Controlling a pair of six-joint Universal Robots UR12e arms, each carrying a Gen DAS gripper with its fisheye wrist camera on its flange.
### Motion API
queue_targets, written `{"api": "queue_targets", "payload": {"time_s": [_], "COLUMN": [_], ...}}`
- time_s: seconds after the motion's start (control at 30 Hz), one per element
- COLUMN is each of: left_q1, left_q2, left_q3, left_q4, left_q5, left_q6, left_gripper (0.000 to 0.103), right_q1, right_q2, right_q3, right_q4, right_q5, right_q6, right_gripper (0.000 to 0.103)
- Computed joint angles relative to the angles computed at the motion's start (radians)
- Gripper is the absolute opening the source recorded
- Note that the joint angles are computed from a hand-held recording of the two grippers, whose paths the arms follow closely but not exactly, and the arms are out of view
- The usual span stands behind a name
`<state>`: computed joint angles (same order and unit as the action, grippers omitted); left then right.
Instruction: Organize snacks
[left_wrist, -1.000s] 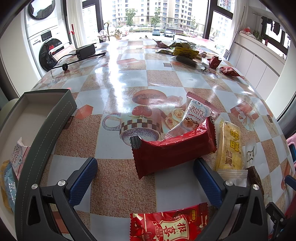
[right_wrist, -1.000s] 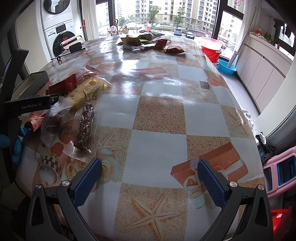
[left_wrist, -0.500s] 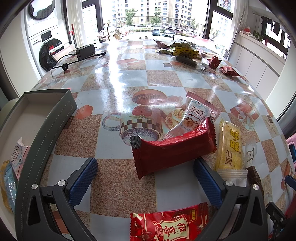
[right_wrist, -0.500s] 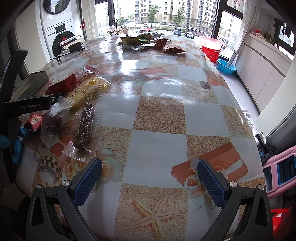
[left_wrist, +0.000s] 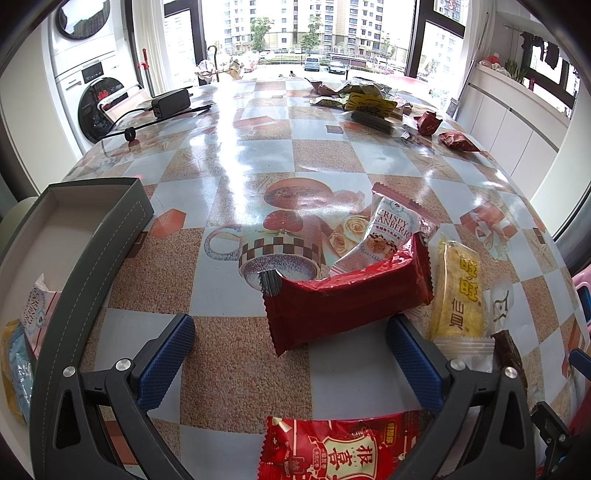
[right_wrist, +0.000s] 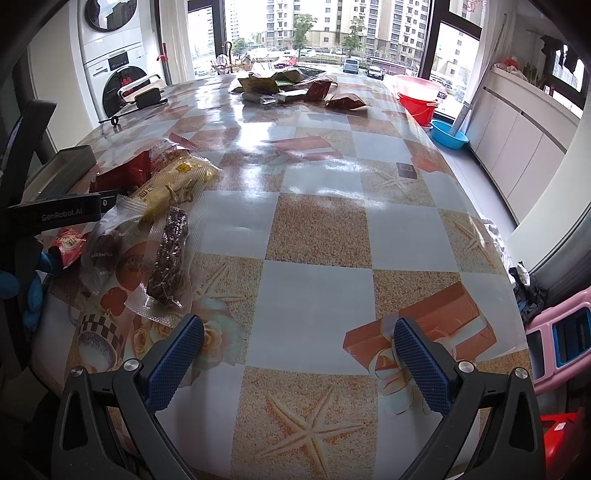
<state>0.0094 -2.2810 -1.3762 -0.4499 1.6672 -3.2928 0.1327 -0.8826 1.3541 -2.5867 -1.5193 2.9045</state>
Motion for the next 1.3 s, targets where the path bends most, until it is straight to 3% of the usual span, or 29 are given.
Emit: {"api": "queue_targets", "payload": {"time_s": [0.47,0.6,0.73,0.83,0.97,1.07,1.17,1.3], "left_q1": [-0.002,-0.002,-0.001,0.001,0.000,0.001,0.000,-0.001], "left_q2": [-0.003,-0.002,0.002,0.005,0.004,0.005,0.005,0.004], "left_q3": [0.007,0.005,-0.002,-0.007,-0.006,-0.008,-0.007,-0.007], "left_q4": [-0.002,0.000,0.007,0.013,0.013,0.013,0.011,0.012], "left_q5": [-0.004,-0.005,-0.018,-0.027,-0.026,-0.024,-0.021,-0.018], "left_q6": [0.000,-0.001,0.009,0.012,0.016,0.021,0.021,0.023], "left_gripper": [0.103,0.103,0.103,0.103,0.103,0.103,0.103,0.103], "right_q1": [0.007,0.019,0.023,0.032,0.027,0.045,0.077,0.078], "right_q2": [0.012,0.036,0.070,0.093,0.116,0.134,0.145,0.147], "right_q3": [-0.042,-0.122,-0.209,-0.257,-0.311,-0.336,-0.340,-0.340], "right_q4": [0.077,0.219,0.325,0.347,0.420,0.459,0.435,0.426], "right_q5": [-0.025,-0.054,0.027,0.035,0.112,0.060,-0.075,-0.068], "right_q6": [0.020,0.069,0.104,0.135,0.203,0.188,0.107,0.078], "right_gripper": [0.103,0.103,0.103,0.103,0.103,0.103,0.103,0.103]}}
